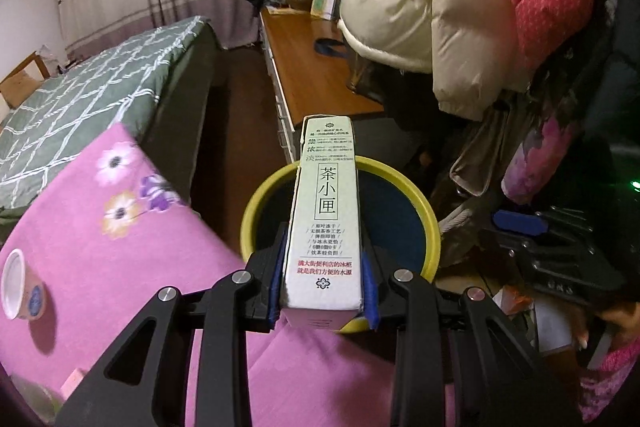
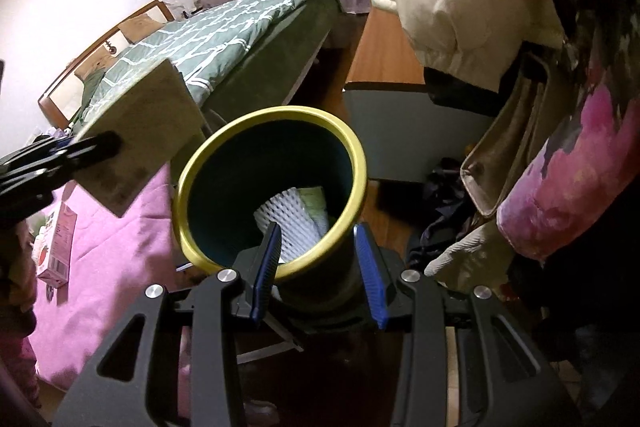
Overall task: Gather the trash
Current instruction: 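Carry the tea box over the bin and open the left gripper, then move the right gripper to the white-blue tube and grasp it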
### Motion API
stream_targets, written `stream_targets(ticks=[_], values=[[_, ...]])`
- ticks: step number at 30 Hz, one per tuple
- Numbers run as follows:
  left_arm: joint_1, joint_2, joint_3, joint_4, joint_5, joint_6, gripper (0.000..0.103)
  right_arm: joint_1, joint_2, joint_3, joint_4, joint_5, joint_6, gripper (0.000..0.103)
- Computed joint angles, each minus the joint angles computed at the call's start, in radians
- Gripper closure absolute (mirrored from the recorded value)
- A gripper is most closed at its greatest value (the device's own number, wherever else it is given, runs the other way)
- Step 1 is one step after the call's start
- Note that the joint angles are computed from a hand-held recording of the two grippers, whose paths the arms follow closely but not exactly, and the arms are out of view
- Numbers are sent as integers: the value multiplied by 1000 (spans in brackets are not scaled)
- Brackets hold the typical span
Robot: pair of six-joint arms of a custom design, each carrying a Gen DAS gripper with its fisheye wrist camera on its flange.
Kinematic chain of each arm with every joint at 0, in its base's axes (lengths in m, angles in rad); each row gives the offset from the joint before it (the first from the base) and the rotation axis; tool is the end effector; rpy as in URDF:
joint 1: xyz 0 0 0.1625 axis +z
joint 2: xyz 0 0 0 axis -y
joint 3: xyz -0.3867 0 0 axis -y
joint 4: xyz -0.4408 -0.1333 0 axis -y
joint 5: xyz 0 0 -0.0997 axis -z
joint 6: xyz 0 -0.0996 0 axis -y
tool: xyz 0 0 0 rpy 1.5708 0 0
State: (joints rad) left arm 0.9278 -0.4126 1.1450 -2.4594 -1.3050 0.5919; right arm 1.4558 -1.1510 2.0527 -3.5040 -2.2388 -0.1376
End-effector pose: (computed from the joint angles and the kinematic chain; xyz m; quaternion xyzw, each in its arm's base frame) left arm -0.3493 -0.7322 -0.0566 0.5637 0.8117 -0.0807 0.1301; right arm 0.0081 -0.5539 0.2153 -0.1524 -0.8236 0.4263 0.3416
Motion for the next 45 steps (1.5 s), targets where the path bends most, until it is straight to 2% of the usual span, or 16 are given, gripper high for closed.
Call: stream_targets(ticks=[1,3,5,6,10,12,15,22,29,37,40,45], values=[[-2,19,-19,12,0,-5,72,-2,-2,1,1,2,1,66],[-3,41,-34,13,5,-9,61,-7,-5,4,3,4,4,66],[-7,57,-43,2,13,-7,35,-5,-6,10,-1,1,6,66],[-9,62,-42,-10,17,-8,32,-5,-8,12,-1,-1,7,66],[-9,43,-23,-28,12,-12,31,-3,-13,19,-5,-4,14,66],[-9,5,22,-70,14,-3,31,1,-9,18,-1,-4,16,65],[0,-62,88,-119,18,-15,30,5,6,9,12,2,17,65],[48,-275,290,-259,30,-51,17,34,69,-49,55,22,5,65],[112,-483,466,-411,117,-75,11,105,187,-174,127,39,-33,64],[176,-663,576,-639,300,-53,7,197,361,-374,253,94,-103,63],[204,-706,584,-667,329,-71,6,237,429,-459,304,119,-141,63],[235,-757,597,-692,339,-72,6,307,554,-619,407,168,-200,62]])
